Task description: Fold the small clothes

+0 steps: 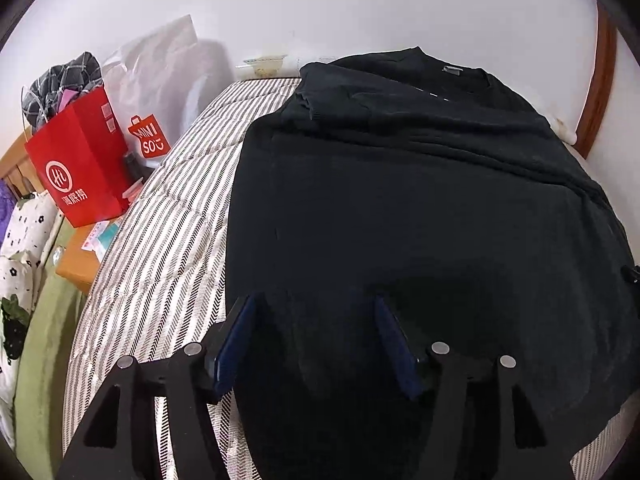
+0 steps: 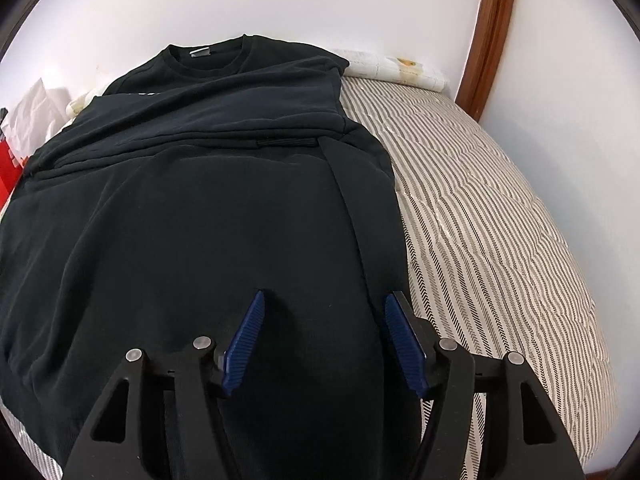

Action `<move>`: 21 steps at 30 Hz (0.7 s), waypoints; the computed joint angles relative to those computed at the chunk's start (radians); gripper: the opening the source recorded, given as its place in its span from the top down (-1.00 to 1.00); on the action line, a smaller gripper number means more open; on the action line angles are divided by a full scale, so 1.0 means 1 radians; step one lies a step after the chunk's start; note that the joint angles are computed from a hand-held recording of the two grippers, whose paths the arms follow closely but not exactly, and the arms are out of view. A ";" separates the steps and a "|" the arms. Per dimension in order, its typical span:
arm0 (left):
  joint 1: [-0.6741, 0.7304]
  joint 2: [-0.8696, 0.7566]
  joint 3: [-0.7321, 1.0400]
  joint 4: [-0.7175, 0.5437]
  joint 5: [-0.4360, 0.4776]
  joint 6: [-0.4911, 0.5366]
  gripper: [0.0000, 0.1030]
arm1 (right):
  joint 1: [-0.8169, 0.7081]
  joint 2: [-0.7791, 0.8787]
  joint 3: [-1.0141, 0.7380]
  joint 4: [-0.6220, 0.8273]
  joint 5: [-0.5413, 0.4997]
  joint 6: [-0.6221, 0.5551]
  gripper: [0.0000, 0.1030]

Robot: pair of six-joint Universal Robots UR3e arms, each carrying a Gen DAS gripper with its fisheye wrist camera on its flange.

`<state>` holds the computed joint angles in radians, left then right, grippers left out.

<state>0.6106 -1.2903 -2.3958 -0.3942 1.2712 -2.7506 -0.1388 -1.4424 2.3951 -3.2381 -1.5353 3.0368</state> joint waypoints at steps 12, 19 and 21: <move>-0.004 0.002 -0.001 -0.005 0.005 0.003 -0.32 | -0.014 0.002 -0.007 0.011 0.016 -0.006 -0.24; -0.009 0.001 0.002 -0.007 0.009 0.000 -0.37 | -0.017 0.000 -0.009 0.017 0.018 -0.013 -0.26; -0.006 -0.001 0.005 -0.011 0.005 0.002 -0.38 | -0.024 -0.002 -0.009 0.021 0.028 -0.018 -0.27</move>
